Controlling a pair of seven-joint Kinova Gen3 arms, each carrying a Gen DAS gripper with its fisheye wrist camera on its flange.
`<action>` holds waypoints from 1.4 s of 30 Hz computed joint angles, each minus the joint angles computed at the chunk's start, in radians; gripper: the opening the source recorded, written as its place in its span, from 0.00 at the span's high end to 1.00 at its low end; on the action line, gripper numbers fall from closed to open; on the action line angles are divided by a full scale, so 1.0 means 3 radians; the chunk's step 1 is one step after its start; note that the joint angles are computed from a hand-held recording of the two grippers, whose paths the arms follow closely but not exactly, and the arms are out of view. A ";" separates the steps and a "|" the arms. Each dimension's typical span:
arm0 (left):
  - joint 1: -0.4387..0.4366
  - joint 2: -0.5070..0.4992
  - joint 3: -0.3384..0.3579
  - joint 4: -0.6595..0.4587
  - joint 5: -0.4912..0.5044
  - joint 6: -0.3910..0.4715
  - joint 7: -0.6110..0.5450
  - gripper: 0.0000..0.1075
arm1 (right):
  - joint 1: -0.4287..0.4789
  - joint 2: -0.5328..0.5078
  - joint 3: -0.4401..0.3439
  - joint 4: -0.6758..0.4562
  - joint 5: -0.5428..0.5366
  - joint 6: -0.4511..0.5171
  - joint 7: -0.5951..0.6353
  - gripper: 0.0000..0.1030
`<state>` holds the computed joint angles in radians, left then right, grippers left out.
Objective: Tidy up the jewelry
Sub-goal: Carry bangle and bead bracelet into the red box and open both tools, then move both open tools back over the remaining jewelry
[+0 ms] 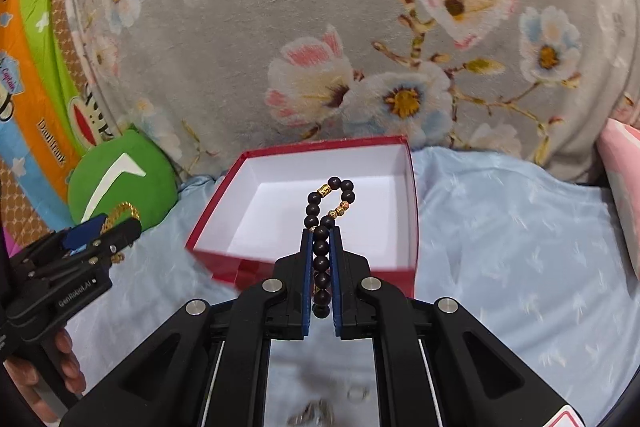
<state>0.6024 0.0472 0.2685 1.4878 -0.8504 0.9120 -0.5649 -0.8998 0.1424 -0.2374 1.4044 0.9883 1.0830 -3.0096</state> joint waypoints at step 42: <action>0.0087 -0.0338 -0.0325 0.0933 0.0358 -0.0242 0.0126 0.22 | -0.0272 -0.0284 -0.0426 0.1145 0.0289 0.0243 -0.1270 0.67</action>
<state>0.6285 -0.0542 0.1710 1.7677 -0.7429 0.8395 -0.5273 -0.9815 0.0573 -0.3652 1.7481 1.0750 1.1559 -3.3906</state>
